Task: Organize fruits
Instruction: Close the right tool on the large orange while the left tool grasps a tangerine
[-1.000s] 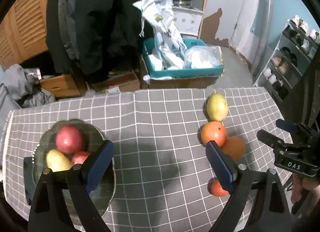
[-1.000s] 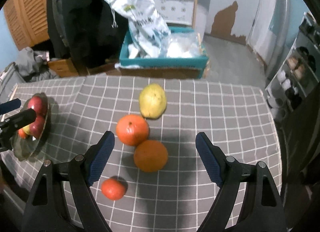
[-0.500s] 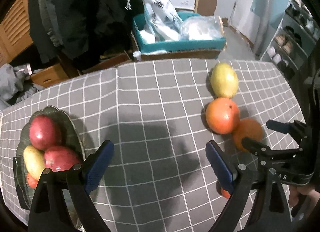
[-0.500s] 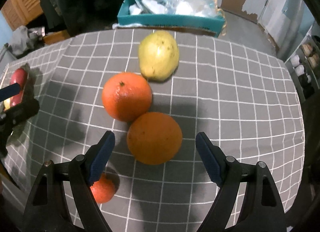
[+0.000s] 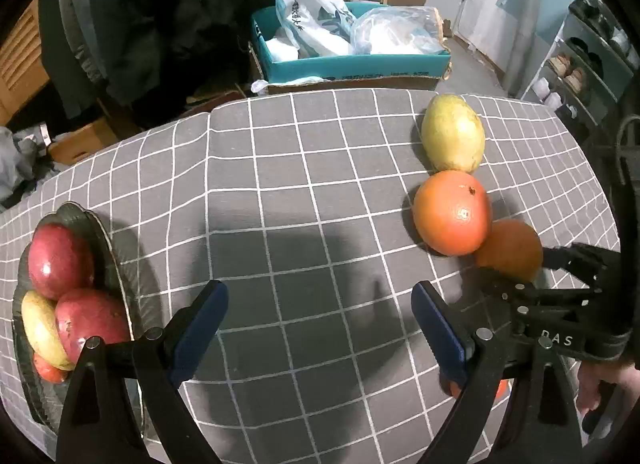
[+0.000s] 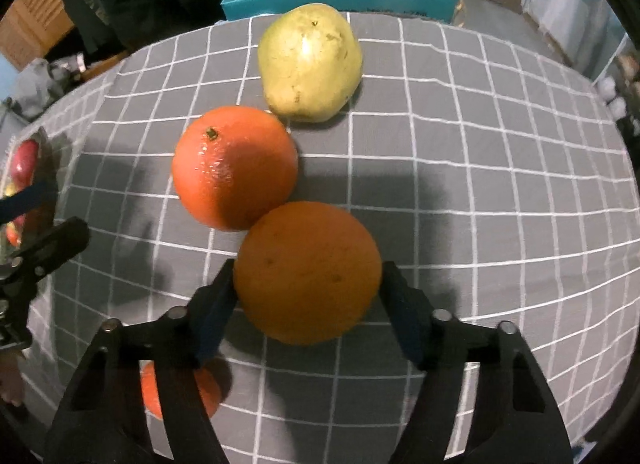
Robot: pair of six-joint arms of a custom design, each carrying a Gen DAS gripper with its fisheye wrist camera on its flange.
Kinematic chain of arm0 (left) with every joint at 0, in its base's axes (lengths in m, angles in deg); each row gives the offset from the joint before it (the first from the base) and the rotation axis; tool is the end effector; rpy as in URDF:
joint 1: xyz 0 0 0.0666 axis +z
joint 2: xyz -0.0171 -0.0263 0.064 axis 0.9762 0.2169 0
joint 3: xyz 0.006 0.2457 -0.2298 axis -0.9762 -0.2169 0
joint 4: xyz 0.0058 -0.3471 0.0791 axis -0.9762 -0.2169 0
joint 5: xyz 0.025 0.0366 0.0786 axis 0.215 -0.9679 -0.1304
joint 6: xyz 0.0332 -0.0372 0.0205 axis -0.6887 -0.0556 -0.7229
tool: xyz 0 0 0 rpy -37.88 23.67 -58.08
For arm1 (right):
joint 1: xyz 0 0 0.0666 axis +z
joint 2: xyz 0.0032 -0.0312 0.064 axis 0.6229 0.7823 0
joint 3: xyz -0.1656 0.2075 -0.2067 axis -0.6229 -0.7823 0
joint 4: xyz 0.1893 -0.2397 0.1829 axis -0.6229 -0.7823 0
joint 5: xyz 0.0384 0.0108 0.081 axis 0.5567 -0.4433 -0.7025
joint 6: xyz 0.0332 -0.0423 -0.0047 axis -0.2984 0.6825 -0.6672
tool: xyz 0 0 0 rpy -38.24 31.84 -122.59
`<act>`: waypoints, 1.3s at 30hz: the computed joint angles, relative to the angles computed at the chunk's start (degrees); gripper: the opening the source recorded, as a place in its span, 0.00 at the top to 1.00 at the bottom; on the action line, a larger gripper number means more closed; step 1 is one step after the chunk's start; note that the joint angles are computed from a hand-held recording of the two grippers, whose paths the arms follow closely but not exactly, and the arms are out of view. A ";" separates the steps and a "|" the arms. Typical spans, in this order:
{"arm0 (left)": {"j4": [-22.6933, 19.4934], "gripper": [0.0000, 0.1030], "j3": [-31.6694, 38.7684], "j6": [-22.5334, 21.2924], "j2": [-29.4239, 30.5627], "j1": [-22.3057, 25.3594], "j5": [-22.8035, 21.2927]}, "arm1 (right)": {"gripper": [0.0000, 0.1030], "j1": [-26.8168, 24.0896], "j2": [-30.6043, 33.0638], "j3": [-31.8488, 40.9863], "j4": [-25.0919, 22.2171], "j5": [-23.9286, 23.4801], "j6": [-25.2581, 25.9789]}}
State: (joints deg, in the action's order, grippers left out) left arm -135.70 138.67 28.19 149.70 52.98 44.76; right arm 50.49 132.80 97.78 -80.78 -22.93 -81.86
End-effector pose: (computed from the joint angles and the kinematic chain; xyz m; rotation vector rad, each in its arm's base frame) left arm 0.4620 -0.2122 0.3632 0.5002 2.6589 -0.1860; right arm 0.4215 0.0904 0.3367 0.1259 2.8140 0.1844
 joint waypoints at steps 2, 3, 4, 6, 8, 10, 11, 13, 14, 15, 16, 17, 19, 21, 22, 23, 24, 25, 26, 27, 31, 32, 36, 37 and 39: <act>-0.01 0.09 0.74 0.10 0.55 -0.10 0.38 | 0.38 -0.05 -0.34 0.02 -0.51 1.08 0.07; -0.06 0.09 1.19 0.08 0.89 -0.17 0.53 | 0.38 -0.36 -1.02 -0.34 -0.44 1.81 -0.11; -0.09 0.09 1.82 0.16 1.34 -0.33 0.71 | 0.38 -0.68 -1.39 -0.51 -0.40 2.04 -0.38; -0.20 0.09 2.99 0.55 2.22 -0.59 1.43 | 0.38 -1.78 -2.29 -0.90 -0.15 2.58 -0.83; -0.40 0.09 4.00 1.18 2.89 -0.96 2.32 | 0.38 -2.55 -2.88 -1.04 -0.16 3.74 -0.94; -0.41 0.09 5.19 1.56 3.82 -1.38 3.31 | 0.38 -3.71 -3.56 -1.28 -0.15 5.18 -1.02; -0.32 0.09 5.66 1.54 4.22 -1.62 3.61 | 0.38 -4.15 -3.65 -1.20 -0.19 5.38 -1.00; -0.14 0.09 6.77 1.49 5.13 -2.35 3.84 | 0.38 -5.19 -3.71 -0.91 -0.16 6.02 -1.48; -0.17 0.09 7.29 1.33 5.60 -2.63 4.01 | 0.38 -5.71 -3.85 -0.89 -0.16 6.18 -1.54; -0.18 0.09 7.78 1.16 6.07 -2.96 4.07 | 0.38 -6.44 -4.06 -0.87 -0.13 6.49 -1.57; -0.27 0.09 8.40 0.99 6.67 -3.34 3.99 | 0.38 -6.80 -4.08 -0.81 -0.06 6.77 -1.60; -0.36 0.09 9.00 0.88 7.26 -3.69 3.98 | 0.38 -7.14 -3.85 -0.52 0.00 7.10 -1.58; -0.55 0.09 9.99 1.29 8.36 -4.15 4.37 | 0.38 -7.74 -3.58 -0.15 0.11 7.97 -1.83; -1.05 0.09 11.07 2.08 9.47 -4.44 5.04 | 0.38 -8.13 -3.00 0.38 0.47 8.15 -2.16; -1.27 0.09 11.71 2.48 10.14 -4.73 5.28 | 0.38 -8.29 -2.93 0.49 0.49 8.29 -2.21; -1.50 0.09 12.16 2.63 10.54 -4.93 5.37 | 0.38 -8.40 -2.89 0.56 0.48 8.55 -2.26; -1.72 0.09 12.84 2.81 11.15 -5.23 5.65 | 0.38 -8.27 -2.58 0.86 0.48 8.90 -2.53; -1.63 0.09 12.75 2.92 11.15 -5.39 5.84 | 0.38 -8.36 -2.66 0.85 0.42 9.05 -2.58; -1.77 0.09 13.18 3.04 11.58 -5.63 6.14 | 0.38 -8.53 -2.87 0.74 0.41 9.08 -2.71; -2.01 0.09 13.69 3.10 12.06 -5.84 6.30 | 0.38 -8.81 -3.09 0.68 0.29 8.90 -2.70; -3.23 0.09 15.69 3.70 14.08 -6.54 6.72 | 0.38 -9.19 -3.82 -0.06 0.21 8.87 -3.08; -3.48 0.09 15.99 4.01 14.39 -6.62 6.71 | 0.38 -9.28 -3.96 -0.24 0.19 8.76 -3.21; -3.56 0.15 16.28 5.74 15.25 -6.39 7.82 | 0.38 -9.62 -4.43 -0.78 0.15 8.29 -3.59; -3.74 0.20 16.47 6.08 15.53 -6.32 8.23 | 0.38 -9.68 -4.47 -0.76 0.15 8.12 -3.77; -4.20 0.26 17.01 6.06 16.04 -6.24 9.72 | 0.38 -9.71 -4.56 -0.74 0.20 8.02 -3.66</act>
State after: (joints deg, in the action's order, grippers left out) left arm -139.90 155.68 34.25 165.74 46.74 54.47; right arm 40.78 128.24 97.04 -80.58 -14.91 -85.52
